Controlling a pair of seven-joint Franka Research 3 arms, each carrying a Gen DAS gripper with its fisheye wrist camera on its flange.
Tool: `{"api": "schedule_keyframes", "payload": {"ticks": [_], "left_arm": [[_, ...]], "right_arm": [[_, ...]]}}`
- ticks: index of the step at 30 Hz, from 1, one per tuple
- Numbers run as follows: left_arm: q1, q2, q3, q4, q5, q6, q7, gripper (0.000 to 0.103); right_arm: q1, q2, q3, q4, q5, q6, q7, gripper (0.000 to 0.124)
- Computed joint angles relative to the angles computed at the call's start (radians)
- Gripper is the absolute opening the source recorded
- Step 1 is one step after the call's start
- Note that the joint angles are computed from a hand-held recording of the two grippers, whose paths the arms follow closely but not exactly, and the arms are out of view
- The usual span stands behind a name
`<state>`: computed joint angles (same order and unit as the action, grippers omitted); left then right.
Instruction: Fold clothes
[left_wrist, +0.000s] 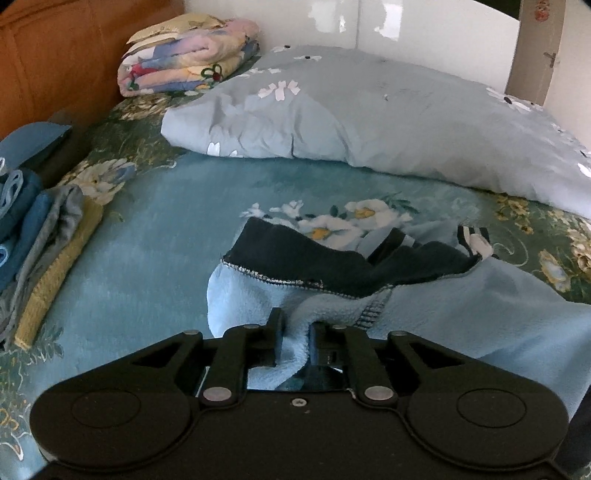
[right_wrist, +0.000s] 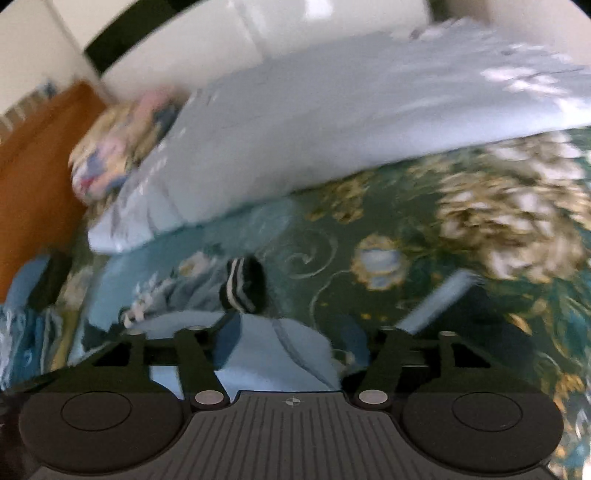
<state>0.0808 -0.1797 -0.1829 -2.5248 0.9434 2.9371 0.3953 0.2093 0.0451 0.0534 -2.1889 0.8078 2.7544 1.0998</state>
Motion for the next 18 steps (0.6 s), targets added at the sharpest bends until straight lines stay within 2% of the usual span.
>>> {"api": "schedule_keyframes", "payload": {"ticks": [4,6,9,13,18], "left_arm": [[-0.007,0.009,0.010,0.000,-0.034,-0.002,0.023,0.015],[-0.010,0.015,0.019,-0.002,-0.061,0.008,0.044,0.015],[-0.013,0.031,0.030,-0.001,-0.104,0.024,0.090,0.017],[-0.011,0.048,0.036,0.004,-0.135,0.029,0.127,0.018],[-0.014,0.065,0.043,0.006,-0.177,0.041,0.164,0.018]], "right_arm": [[-0.011,0.172,-0.008,0.196,-0.159,-0.213,0.059,0.061],[-0.008,0.219,-0.006,0.245,-0.232,-0.243,0.084,0.061],[-0.025,0.294,0.002,0.339,-0.280,-0.348,0.096,0.062],[-0.036,0.345,0.010,0.397,-0.289,-0.422,0.137,0.062],[-0.034,0.365,0.017,0.407,-0.299,-0.428,0.158,0.061]]}}
